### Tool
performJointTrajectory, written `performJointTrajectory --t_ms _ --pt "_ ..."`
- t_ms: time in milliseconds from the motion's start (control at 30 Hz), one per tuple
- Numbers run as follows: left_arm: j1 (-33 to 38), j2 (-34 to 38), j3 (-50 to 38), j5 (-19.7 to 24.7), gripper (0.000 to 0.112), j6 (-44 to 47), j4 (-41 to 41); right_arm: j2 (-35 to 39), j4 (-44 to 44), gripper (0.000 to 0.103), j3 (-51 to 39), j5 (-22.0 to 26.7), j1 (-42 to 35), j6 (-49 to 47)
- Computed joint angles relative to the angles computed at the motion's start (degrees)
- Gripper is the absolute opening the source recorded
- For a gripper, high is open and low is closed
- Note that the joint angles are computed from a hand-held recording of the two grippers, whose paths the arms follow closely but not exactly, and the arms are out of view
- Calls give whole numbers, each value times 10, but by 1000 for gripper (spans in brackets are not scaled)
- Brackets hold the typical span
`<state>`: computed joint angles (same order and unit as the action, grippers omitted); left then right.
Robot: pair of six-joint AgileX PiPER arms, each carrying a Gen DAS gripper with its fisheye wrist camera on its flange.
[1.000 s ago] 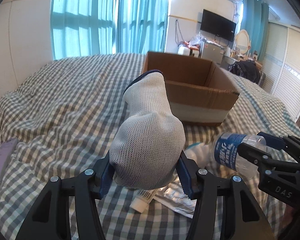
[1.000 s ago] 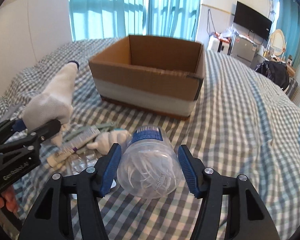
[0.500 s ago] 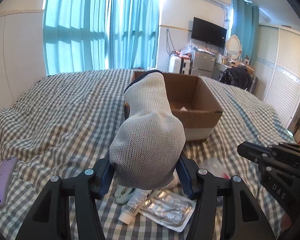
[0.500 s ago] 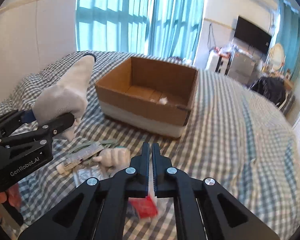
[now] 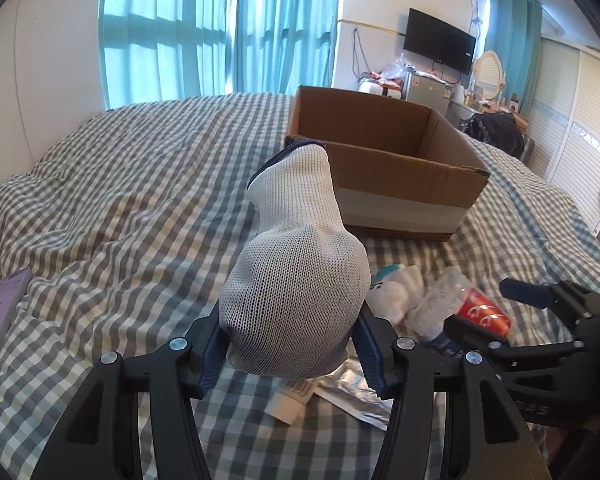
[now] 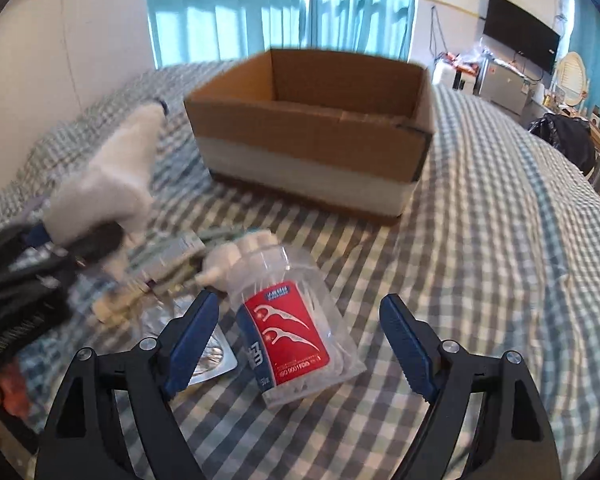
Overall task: Organize objects
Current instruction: 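Hold the glove in the left gripper while the right grasps the floss jar, then lower glove and floss jar into the box and open both grippers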
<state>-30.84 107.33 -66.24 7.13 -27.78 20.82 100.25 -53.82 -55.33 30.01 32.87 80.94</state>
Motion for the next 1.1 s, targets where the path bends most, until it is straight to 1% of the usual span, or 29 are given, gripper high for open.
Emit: performJointTrajectory --t_ms 67,100,133,167,267,300,367,433,567,633,767,800,900,933,1000,1100 --pt "4 7 -3 1 57 18 -17 16 14 83 -1 -23 -15 -14" --pt "5 10 -5 2 57 30 -29 20 27 81 0 -38 -24 -27" --pt "8 12 -6 2 57 48 -47 24 43 77 -1 -53 -32 -42" --pt "10 16 -9 3 57 69 -68 27 56 70 -1 -63 -37 -56" --pt "10 20 -10 5 57 69 -71 28 38 69 3 -59 -32 -45" --pt "10 19 -9 5 57 57 -59 26 33 68 4 -56 -29 -41" --pt "9 15 -7 6 57 54 -57 19 12 67 12 -48 -21 -15" --pt "7 8 -2 6 57 28 -33 6 -8 66 24 -43 -15 14" --pt "0 -11 6 8 57 -34 27 -33 -50 66 48 -11 4 67" --pt "-5 -20 7 9 57 -60 52 -58 -57 65 52 11 18 79" --pt "-19 -40 6 15 57 -94 87 -110 -67 65 55 59 42 82" --pt "-22 -45 5 16 57 -97 91 -106 -64 65 39 66 44 73" --pt "-33 -56 -4 21 57 -123 123 -132 -68 65 25 96 62 65" --pt "-36 -57 -10 24 57 -122 125 -139 -71 65 18 109 69 60" --pt "-40 -59 -25 26 57 -86 98 -147 -73 65 2 126 76 45" --pt "-48 -55 -55 32 57 -71 96 -153 -76 65 -25 148 86 23"
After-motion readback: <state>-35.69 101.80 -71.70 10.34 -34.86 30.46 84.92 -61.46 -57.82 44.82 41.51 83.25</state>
